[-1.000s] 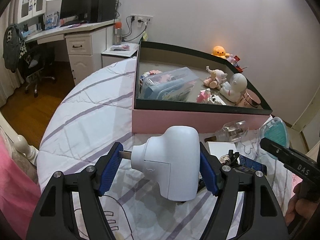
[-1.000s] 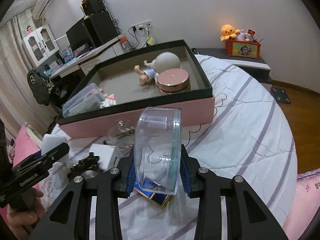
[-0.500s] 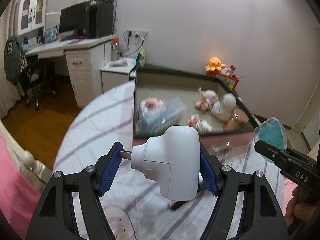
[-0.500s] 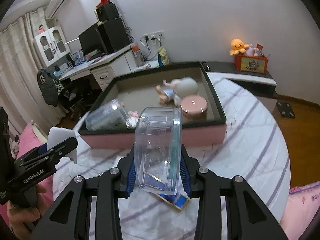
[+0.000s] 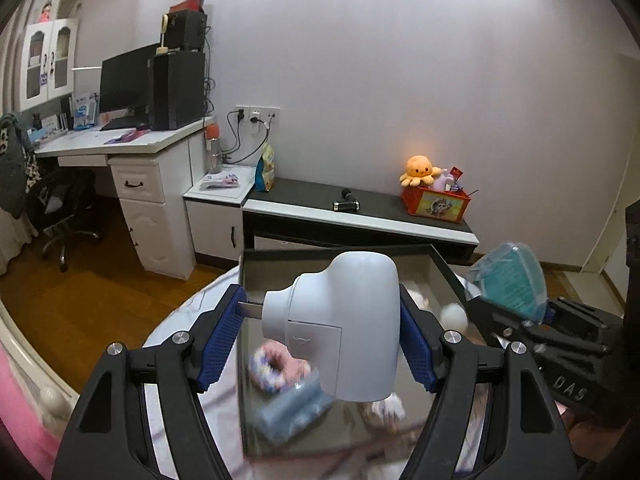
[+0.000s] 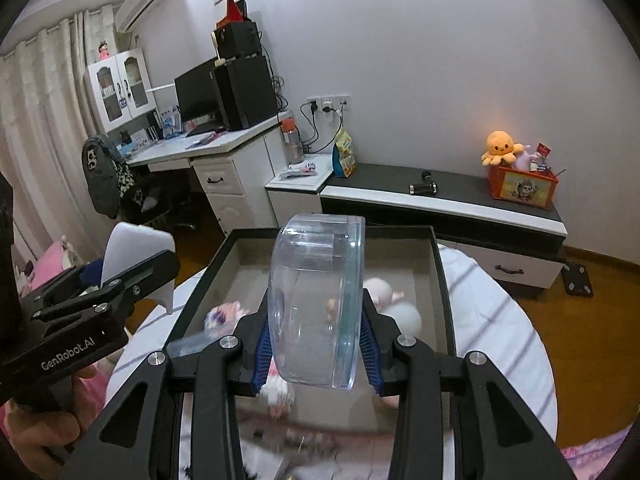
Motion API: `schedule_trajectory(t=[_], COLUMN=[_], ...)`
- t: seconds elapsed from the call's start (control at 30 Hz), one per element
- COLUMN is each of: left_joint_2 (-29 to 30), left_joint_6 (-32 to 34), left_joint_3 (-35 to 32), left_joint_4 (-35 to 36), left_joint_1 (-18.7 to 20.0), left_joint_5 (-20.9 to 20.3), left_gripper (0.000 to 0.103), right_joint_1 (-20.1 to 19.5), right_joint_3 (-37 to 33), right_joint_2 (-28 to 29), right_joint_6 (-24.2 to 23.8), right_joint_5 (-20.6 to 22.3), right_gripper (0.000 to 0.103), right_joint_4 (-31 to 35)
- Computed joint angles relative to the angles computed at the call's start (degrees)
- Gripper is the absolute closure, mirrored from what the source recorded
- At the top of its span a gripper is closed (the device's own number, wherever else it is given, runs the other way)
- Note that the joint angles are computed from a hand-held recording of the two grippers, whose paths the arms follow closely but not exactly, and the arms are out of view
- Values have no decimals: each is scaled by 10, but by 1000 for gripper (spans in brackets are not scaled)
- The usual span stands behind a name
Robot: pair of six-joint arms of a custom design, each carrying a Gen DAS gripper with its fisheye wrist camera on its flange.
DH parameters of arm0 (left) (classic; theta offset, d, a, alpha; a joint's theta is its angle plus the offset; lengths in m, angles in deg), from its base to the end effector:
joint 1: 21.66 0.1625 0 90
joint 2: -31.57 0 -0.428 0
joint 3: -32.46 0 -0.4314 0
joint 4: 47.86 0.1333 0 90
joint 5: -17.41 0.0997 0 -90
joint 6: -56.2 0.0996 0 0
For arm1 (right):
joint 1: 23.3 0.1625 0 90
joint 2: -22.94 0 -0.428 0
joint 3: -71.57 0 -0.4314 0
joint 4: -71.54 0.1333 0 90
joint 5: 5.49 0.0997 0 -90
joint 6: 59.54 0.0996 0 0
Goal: Organize rigid objects
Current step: 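Carry the plug adapter and clear case into the box and release both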
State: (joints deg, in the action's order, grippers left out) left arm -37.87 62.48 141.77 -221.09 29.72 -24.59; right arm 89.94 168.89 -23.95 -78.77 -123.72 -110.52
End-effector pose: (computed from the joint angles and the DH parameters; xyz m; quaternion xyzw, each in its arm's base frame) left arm -0.2123 -0.5979 0.3067 0.1853 0.8420 -0.4294 0.2690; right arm 0.3555 -0.6093 0.1431 0.2476 -0.8763 0.3524 0.2158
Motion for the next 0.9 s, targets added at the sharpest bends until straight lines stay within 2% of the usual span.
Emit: schedule_trajectory(t=[0.27, 0.47, 0.63, 0.7, 0.73, 0.77, 0.83, 0.9], left_joint_2=[80, 108, 121, 118, 115, 110, 97, 85], left_joint_6=[-6, -22, -59, -53, -48, -43, -35, -27], left_joint_3=[-101, -142, -166, -158, -152, -144, -126, -112], left_joint_4=[59, 111, 187, 176, 165, 149, 117, 94], left_joint_1=[53, 76, 86, 84, 83, 79, 73, 67], left_joint_5=[-19, -26, -10, -6, -5, -2, -2, 1], left_gripper=[29, 29, 28, 26, 18, 8, 3, 3], right_joint_1=[-21, -29, -34, -34, -34, -32, -29, -26], right_joint_3=[-98, -142, -161, -160, -156, -153, -141, -132], right_joint_2=[65, 93, 109, 108, 106, 104, 98, 91], right_joint_6=[-7, -7, 1, 1, 0, -1, -6, -2], right_joint_5=[-14, -30, -58, -59, -62, -66, -69, -67], right_gripper=[65, 65, 63, 58, 40, 16, 14, 14], right_joint_4=[84, 127, 158, 163, 163, 161, 147, 140])
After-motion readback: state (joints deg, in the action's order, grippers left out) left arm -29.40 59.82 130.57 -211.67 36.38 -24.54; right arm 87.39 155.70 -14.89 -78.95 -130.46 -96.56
